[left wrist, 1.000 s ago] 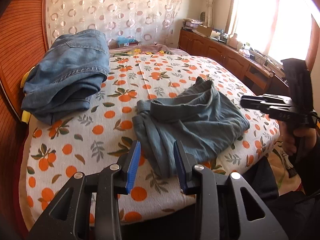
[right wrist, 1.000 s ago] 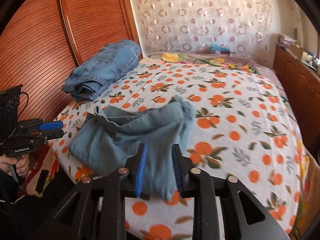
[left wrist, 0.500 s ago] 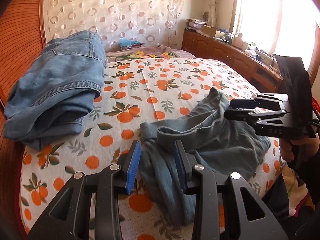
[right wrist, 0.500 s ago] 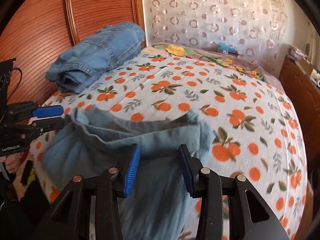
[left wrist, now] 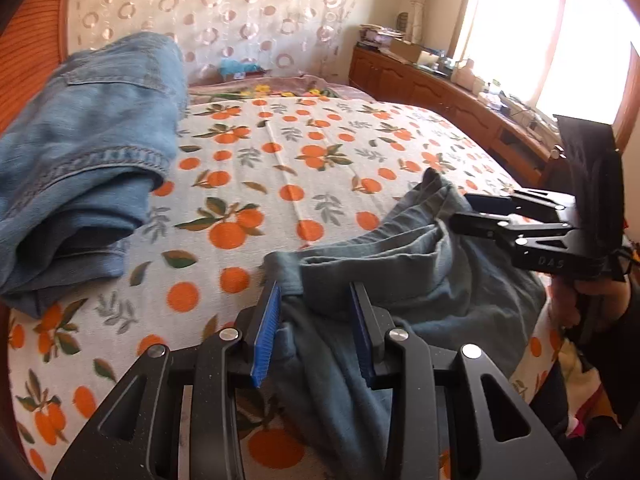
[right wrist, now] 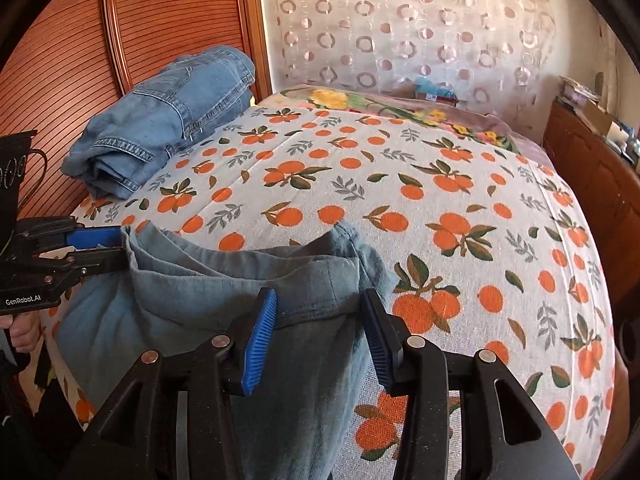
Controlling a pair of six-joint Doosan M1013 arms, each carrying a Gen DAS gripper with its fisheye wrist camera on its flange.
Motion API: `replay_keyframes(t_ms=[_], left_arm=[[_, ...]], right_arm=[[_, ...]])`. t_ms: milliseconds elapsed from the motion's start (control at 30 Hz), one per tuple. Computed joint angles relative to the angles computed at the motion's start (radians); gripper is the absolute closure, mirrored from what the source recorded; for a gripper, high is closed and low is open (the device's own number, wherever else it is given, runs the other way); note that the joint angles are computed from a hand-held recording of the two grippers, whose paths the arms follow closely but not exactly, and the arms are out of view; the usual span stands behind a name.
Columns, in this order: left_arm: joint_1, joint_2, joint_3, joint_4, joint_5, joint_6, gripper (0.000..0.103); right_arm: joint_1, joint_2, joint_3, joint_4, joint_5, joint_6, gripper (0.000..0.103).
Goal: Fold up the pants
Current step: 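Grasp the folded grey-blue pants with both grippers and lift them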
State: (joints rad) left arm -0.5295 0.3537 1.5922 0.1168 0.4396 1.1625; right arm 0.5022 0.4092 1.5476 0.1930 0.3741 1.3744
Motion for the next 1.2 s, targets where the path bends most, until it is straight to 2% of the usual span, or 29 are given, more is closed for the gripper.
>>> replay_keyframes(t_ms=[200,267,433,500,567,600,867,1033,1133,1167,1200], left_arm=[[0.007,0.016,-0.021,-0.091,-0.012,0.11,0.068],[0.009,0.018,-0.022,-0.122,-0.025,0.152,0.075],[0.008,0.022,-0.03,-0.102,-0.013,0.142,0.094],[0.008,0.016,-0.023,-0.087,-0.031,0.114,0.095],[0.008,0.004,-0.008,0.001,-0.056,-0.003,0.095],[0.011,0.002,-0.006,0.007,-0.062,-0.024,0.095],[0.002,0.018,-0.025,0.077,0.013,-0.079,0.089],[-0.011,-0.011,0.01,0.143,0.021,-0.158,0.075],[-0.021,-0.033,0.041,0.175,0.028,-0.199,0.072],[-0.023,-0.039,0.05,0.17,0.027,-0.198,0.072],[-0.026,-0.047,0.061,0.17,0.024,-0.201,0.072]], right_arm=[[-0.012,0.008,-0.008,0.096,0.015,-0.061,0.054],[-0.013,0.011,-0.009,0.099,0.017,-0.061,0.054],[-0.02,0.017,-0.017,0.125,0.029,-0.07,0.051],[-0.02,0.017,-0.016,0.13,0.027,-0.069,0.051],[-0.018,0.017,-0.015,0.118,0.021,-0.056,0.051],[-0.016,0.016,-0.014,0.112,0.018,-0.052,0.051],[-0.009,0.01,-0.004,0.058,-0.001,-0.009,0.051],[-0.01,0.008,-0.003,0.056,-0.001,-0.005,0.051],[-0.009,0.004,0.003,0.042,-0.011,0.005,0.051],[-0.009,0.003,0.004,0.045,-0.014,0.002,0.052],[-0.01,0.002,0.004,0.065,-0.01,-0.025,0.068]])
